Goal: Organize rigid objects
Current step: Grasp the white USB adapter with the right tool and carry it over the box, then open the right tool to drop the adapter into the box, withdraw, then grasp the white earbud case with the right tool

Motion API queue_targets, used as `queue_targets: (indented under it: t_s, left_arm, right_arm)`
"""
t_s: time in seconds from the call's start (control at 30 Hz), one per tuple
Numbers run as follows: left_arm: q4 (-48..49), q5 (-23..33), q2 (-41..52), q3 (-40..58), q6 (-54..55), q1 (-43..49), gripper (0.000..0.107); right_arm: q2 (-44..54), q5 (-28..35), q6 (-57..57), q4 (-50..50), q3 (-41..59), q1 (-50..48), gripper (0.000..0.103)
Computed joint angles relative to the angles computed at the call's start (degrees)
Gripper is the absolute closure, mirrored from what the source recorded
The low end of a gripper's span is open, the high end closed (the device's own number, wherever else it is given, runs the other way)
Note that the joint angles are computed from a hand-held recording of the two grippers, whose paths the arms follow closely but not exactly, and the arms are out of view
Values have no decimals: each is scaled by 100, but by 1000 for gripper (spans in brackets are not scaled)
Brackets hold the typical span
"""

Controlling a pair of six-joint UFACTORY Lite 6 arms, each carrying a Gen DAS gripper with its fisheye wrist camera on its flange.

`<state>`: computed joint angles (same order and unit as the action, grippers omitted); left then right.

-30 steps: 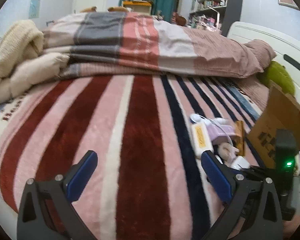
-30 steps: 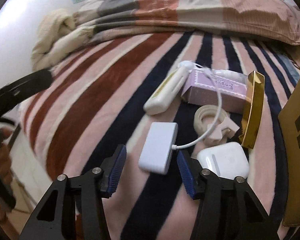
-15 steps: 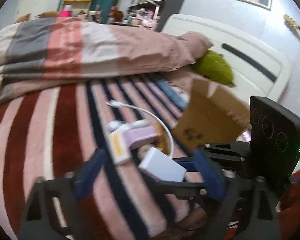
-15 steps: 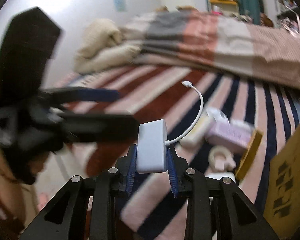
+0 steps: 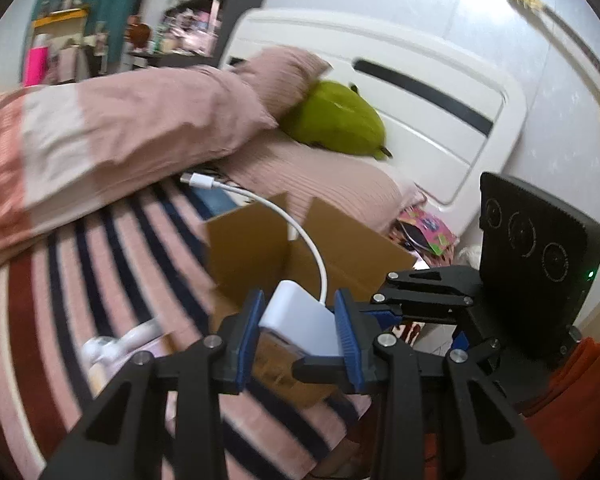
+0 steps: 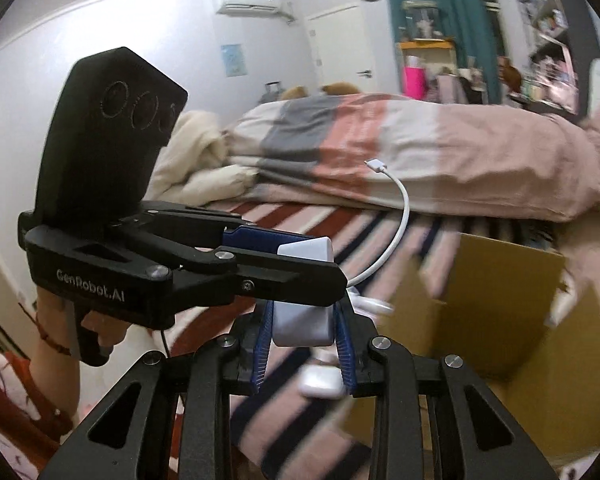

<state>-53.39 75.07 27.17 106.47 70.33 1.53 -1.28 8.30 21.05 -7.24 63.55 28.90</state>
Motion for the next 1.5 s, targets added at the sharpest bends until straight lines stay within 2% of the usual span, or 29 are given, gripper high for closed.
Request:
queue_targets:
  t_s: [0.1, 0.2, 0.23, 0.3, 0.33, 0.37, 0.4, 0.43, 0.47, 0.5, 0.53, 0.7, 0.83, 0.93, 1.07, 1.13, 1.2, 1.3, 1.43, 1.5]
  left_arm:
    - [362, -126, 450, 608, -638, -720, 73]
    - [769, -34, 1097, 1422, -1304, -1223, 73]
    - [860, 2, 1208, 1580, -1465, -1324, 74]
    - [1101, 100, 1477, 1959, -1837, -1498, 73]
    - [1184, 36, 1469, 1938, -1901, -1555, 70]
    - [1251, 13, 1485, 1965, -1968, -1588, 64]
    - [1255, -8, 1483, 1961, -1981, -1582, 51]
    - [1227, -89, 1403, 1855, -1937, -1559, 38]
    - [1206, -140, 1370, 1833, -1907, -1535, 34]
    - [1164, -233, 1250, 1656, -1804, -1487, 33]
    - [1132, -205, 1187, 1617, -1757, -1407, 33]
    - [948, -124, 925, 1500, -1434, -811, 32]
    - [717, -270, 589, 1210, -914, -18, 22]
    - [512, -378, 544, 1063, -480, 749, 22]
    - [364, -667, 677, 796, 80, 1518, 21]
    - [342, -887, 798, 570, 363, 1814, 20]
    - [295, -1145, 858, 253, 666, 1992, 20]
    - [275, -1389, 1092, -20, 998, 2198, 20]
    - [224, -1481, 1283, -345, 1347, 2402, 20]
    - [194, -1481, 1303, -508, 1469, 2459, 20]
  right_arm:
    - [-409, 362, -1778, 1797, -348, -630, 79]
    - [-338, 1181, -3532, 3526, -216, -1412, 79]
    - [-189, 1497, -3847, 3819, -82, -1656, 79]
    - [-42, 1829, -3988, 3945, 37, -1894, 79]
    - [22, 2039, -3960, 3876, 125, -2001, 79]
    - [129, 2153, -3776, 3670, 249, -2016, 79]
    - [142, 2185, -3659, 3540, 249, -1988, 77]
    - [184, 2276, -3536, 3409, 325, -1965, 69]
    - [230, 2346, -3459, 3327, 404, -1960, 63]
    - [169, 2316, -3290, 3180, 370, -1893, 52]
    - [133, 2275, -3095, 2957, 370, -1828, 50]
    - [-120, 2107, -2361, 2276, 240, -1505, 50]
    - [-26, 1859, -2359, 2355, 521, -914, 50]
    - [401, 1652, -2380, 2476, 993, -228, 50]
    - [1481, 1301, -2502, 2807, 1786, 570, 50]
    - [2189, 1178, -1774, 2338, 2242, 906, 50]
    - [2724, 1058, -575, 1357, 2512, 1102, 50]
    - [3438, 846, 1224, -201, 2587, 1275, 42]
    - [4251, 1307, 3622, -2406, 2931, 1327, 40]
    - [4565, 1423, 4378, -3176, 3034, 1326, 40]
